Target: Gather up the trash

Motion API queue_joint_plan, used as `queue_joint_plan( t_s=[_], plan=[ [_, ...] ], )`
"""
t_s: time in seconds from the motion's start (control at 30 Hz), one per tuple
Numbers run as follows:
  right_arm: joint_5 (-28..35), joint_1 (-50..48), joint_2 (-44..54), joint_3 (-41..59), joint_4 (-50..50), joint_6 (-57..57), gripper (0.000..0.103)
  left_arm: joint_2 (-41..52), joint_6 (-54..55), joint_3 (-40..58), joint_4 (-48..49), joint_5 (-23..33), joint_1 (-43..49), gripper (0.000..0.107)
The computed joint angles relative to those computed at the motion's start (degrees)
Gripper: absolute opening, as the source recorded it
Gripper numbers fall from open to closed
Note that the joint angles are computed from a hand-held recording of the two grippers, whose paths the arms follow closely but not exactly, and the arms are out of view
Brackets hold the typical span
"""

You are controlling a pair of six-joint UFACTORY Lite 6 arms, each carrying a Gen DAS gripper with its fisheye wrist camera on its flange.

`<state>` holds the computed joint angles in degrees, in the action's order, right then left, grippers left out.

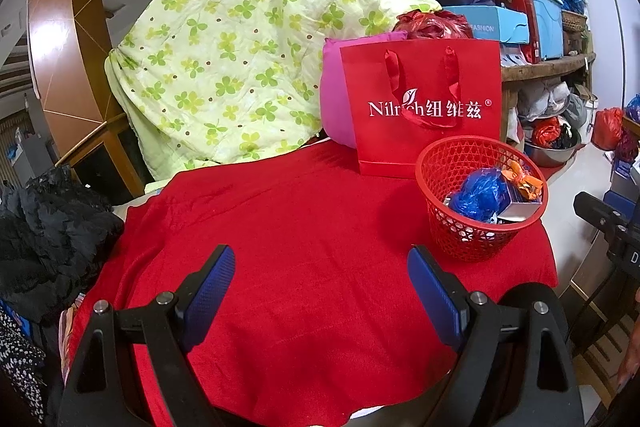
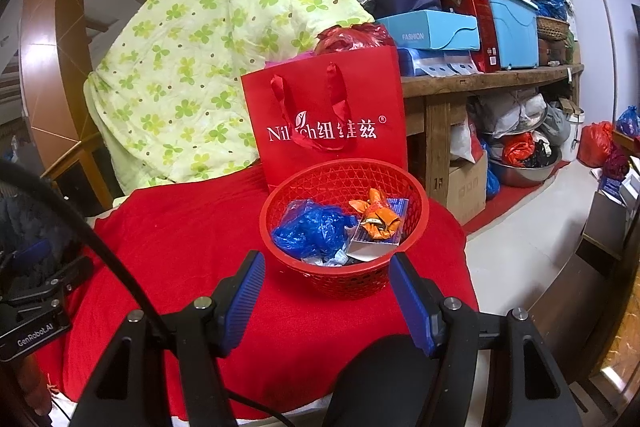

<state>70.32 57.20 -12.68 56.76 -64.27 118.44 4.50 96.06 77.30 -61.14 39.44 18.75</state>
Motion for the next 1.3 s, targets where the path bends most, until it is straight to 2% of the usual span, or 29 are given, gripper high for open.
queue_joint_plan(
  t_s=[0.6, 0.9, 1.3],
  plan=[
    [-1.49, -0.92, -2.99, -4.18, -0.42, 2.72, 0.069, -1.54, -0.45, -1.32, 2.04, -2.38, -2.64, 0.088],
    [-1.53, -1.06, -2.95, -4.15, -0.61, 2.21, 0.069, -1.38, -0.36, -1.17, 2.0, -1.88, -2.4, 0.088],
    [0.88, 0.47, 2.69, 2.51, -0.42, -0.42, 0.069, 1.31, -0.8, 1.56, 1.04, 0.57, -0.28, 0.088]
  ],
)
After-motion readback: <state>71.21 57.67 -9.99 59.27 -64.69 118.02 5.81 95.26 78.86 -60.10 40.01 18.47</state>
